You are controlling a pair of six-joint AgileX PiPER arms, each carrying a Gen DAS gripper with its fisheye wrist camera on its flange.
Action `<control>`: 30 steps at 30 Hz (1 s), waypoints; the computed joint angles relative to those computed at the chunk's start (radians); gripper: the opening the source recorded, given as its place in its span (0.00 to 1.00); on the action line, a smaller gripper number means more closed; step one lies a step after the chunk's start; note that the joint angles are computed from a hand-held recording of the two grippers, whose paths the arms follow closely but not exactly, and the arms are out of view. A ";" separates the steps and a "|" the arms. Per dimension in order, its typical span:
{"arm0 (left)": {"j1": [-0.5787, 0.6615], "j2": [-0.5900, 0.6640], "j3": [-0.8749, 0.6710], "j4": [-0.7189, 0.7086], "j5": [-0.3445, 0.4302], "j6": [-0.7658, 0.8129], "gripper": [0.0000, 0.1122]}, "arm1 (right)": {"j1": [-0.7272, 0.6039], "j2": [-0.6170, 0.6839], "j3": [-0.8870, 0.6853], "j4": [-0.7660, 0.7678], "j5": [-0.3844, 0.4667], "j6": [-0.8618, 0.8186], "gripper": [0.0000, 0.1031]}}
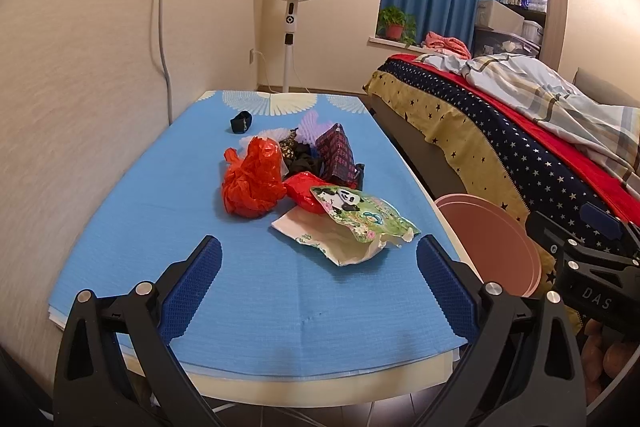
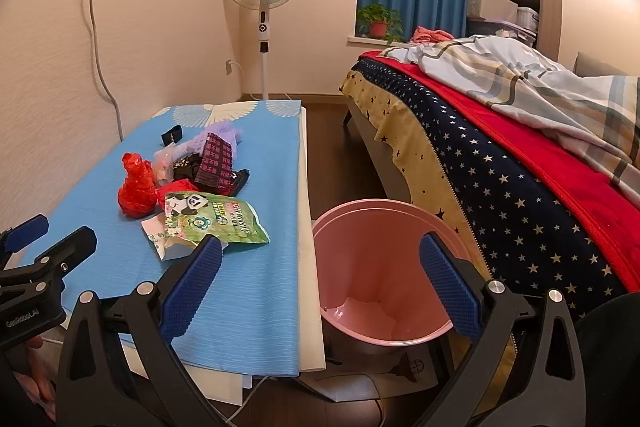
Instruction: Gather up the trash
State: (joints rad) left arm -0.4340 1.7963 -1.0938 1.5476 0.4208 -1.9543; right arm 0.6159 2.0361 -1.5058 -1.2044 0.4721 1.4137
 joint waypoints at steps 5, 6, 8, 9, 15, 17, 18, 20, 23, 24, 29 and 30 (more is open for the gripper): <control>0.005 0.003 -0.004 -0.013 -0.005 0.011 0.84 | 0.001 0.001 -0.002 0.001 0.002 -0.001 0.94; 0.003 0.004 -0.005 -0.015 -0.005 0.012 0.84 | 0.001 0.001 -0.002 0.002 0.002 -0.002 0.94; 0.004 0.004 -0.005 -0.015 -0.006 0.015 0.84 | 0.002 0.002 -0.003 0.003 0.003 -0.003 0.94; 0.004 0.004 -0.005 -0.015 -0.006 0.015 0.84 | 0.001 0.002 -0.003 0.002 0.002 -0.002 0.94; 0.006 0.001 -0.001 -0.012 -0.008 0.011 0.84 | 0.002 0.002 -0.004 0.003 0.003 -0.003 0.94; 0.006 0.001 -0.001 -0.014 -0.008 0.013 0.84 | 0.002 0.003 -0.005 0.003 0.003 -0.002 0.94; 0.007 0.001 -0.001 -0.012 -0.008 0.012 0.84 | 0.002 0.003 -0.005 0.003 0.003 -0.002 0.94; 0.006 0.001 -0.001 -0.010 -0.008 0.010 0.84 | 0.004 0.005 -0.008 0.005 0.005 -0.004 0.93; 0.006 0.001 -0.001 -0.013 -0.007 0.012 0.84 | 0.007 0.006 -0.010 0.004 0.003 -0.003 0.93; 0.006 0.001 -0.001 -0.015 -0.006 0.013 0.84 | 0.009 0.008 -0.012 0.006 0.002 -0.004 0.92; 0.006 0.000 -0.003 -0.017 -0.005 0.010 0.84 | 0.005 0.010 -0.016 0.025 -0.022 -0.018 0.83; 0.008 0.000 -0.003 -0.011 -0.008 0.003 0.81 | 0.004 0.012 -0.019 0.036 -0.030 -0.027 0.82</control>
State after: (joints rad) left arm -0.4262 1.7965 -1.0966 1.5368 0.4131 -1.9513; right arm 0.6197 2.0479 -1.5252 -1.1684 0.4416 1.3869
